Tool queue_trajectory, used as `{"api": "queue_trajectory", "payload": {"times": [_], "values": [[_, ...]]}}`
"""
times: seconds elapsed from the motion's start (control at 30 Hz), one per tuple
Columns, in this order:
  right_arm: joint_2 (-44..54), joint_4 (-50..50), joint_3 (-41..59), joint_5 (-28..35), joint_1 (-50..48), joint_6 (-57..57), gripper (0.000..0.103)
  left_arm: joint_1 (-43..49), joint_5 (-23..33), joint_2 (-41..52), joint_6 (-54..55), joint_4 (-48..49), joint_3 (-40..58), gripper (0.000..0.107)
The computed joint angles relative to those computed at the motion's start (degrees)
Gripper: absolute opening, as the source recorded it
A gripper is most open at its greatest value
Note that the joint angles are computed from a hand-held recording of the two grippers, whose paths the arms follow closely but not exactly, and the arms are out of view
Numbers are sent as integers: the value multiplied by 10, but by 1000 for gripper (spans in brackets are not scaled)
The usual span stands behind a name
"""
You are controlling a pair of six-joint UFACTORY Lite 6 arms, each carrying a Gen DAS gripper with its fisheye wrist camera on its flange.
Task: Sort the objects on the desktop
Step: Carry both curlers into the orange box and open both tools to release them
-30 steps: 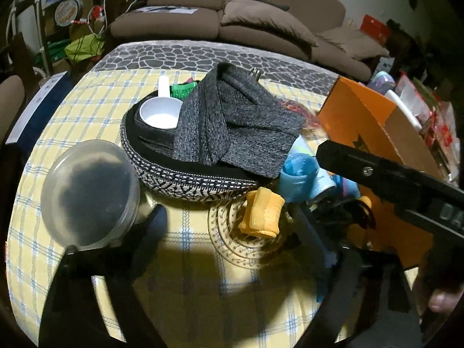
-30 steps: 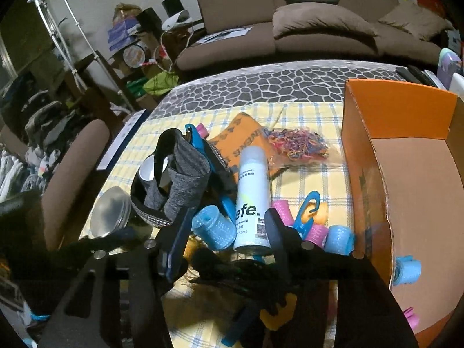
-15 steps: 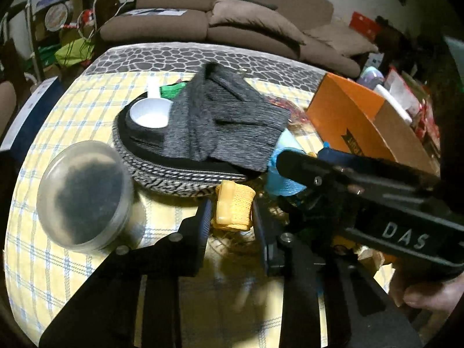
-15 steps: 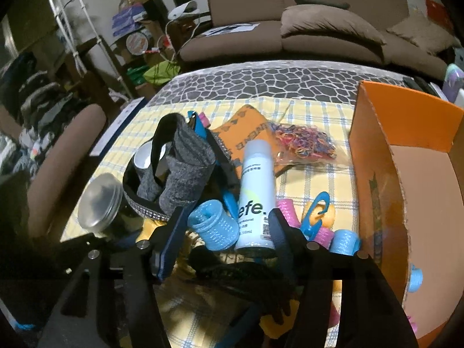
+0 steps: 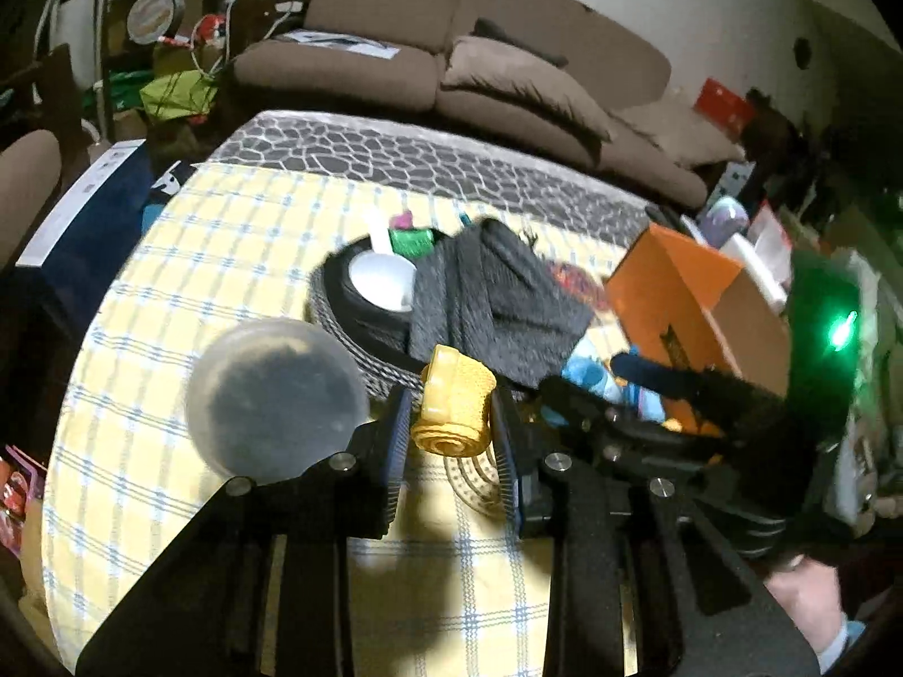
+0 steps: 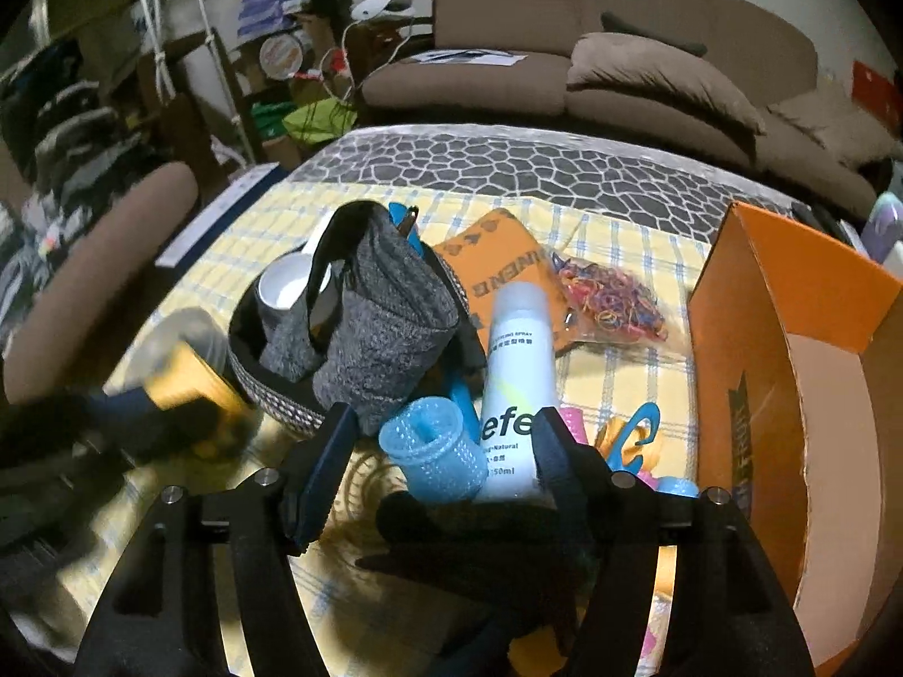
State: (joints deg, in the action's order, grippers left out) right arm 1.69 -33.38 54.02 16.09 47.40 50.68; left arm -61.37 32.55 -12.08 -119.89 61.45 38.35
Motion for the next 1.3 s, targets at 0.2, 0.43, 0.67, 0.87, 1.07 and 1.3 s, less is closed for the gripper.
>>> {"api": "queue_trajectory", "payload": {"times": [0.2,0.43,0.67,0.87,1.07,1.3], "values": [[17,-106,6,24,24,89,67,6,19,-54,23,-18,-20,26],[49,-193,29,80,69,148,51,11,18,-62,34,-27,-25,26],[27,-80,16,32,30,55,32,3,16,-48,30,-21,-12,26],[-63,109,-26,-12,-25,-97,28,-13,18,-24,15,-6,11,26],[-149,145,-45,16,-43,-142,28,-33,13,22,0,16,60,26],[-234,197,-81,57,-84,-214,28,-61,1,119,-7,36,155,26]]}}
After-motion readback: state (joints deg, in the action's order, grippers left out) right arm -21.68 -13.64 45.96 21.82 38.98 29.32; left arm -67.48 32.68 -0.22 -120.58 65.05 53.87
